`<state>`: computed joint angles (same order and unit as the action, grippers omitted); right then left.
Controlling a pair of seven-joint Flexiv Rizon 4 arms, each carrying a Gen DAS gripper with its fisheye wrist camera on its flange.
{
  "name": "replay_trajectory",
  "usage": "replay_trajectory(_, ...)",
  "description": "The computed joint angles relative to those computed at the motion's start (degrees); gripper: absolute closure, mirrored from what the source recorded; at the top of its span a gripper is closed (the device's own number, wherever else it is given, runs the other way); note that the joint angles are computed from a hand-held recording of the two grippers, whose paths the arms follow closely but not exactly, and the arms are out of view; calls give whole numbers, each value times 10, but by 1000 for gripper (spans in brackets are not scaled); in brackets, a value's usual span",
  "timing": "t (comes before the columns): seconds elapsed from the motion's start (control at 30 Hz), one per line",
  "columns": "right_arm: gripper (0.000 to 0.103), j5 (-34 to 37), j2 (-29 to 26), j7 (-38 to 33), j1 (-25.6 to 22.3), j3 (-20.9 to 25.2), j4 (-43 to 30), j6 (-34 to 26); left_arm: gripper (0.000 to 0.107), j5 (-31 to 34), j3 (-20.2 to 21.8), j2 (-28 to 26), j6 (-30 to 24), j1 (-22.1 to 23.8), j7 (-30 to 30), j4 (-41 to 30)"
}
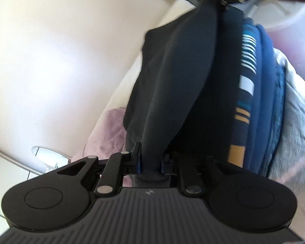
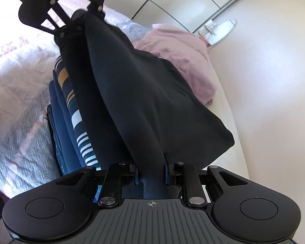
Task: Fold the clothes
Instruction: 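Lower the sweatshirt onto the striped clothes stack and open both grippers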
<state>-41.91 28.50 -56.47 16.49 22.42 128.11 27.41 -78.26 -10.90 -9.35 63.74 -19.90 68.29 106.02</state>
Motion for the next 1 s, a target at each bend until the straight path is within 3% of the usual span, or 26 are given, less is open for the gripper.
replay_trajectory(0.03, 83, -2, -2, 8, -2, 1, 1, 3, 91, 14, 17, 9, -19, 15, 13, 25)
replay_trajectory(0.1, 76, -27, -36, 3, -7, -16, -5, 28, 95, -5, 14, 11, -3, 12, 65, 40)
replay_trajectory(0.13, 74, -41, -53, -3, -6, -29, -10, 40, 95, -9, 14, 13, 0, 12, 63, 42)
replay_trajectory(0.27, 65, -40, -57, -19, -11, -24, -18, 27, 82, 11, 22, 20, -15, 20, 13, 39)
replay_trajectory(0.33, 52, -42, -53, -8, -12, -19, -17, 18, 67, 14, 26, 24, -23, 25, 2, 39)
replay_trajectory(0.43, 36, -37, -48, 10, -11, -17, -17, 14, 62, 24, 32, 27, -42, 35, -29, 36)
replay_trajectory(0.73, 35, -41, -44, 51, 2, 1, -20, -14, 60, 64, 35, 33, -60, 49, -95, 27)
replay_trajectory(0.8, 35, -44, -44, 60, 6, 5, -21, -21, 58, 72, 39, 45, -65, 48, -123, 37)
replay_trajectory(0.9, 34, -52, -42, 99, 9, 18, -20, -35, 44, 85, 47, 62, -73, 47, -182, 53)
replay_trajectory(0.97, 30, -61, -40, 147, 11, 30, -18, -48, 29, 108, 59, 74, -91, 53, -259, 62)
replay_trajectory(1.0, 23, -64, -39, 179, 12, 37, -17, -56, 25, 130, 66, 80, -104, 59, -310, 64)
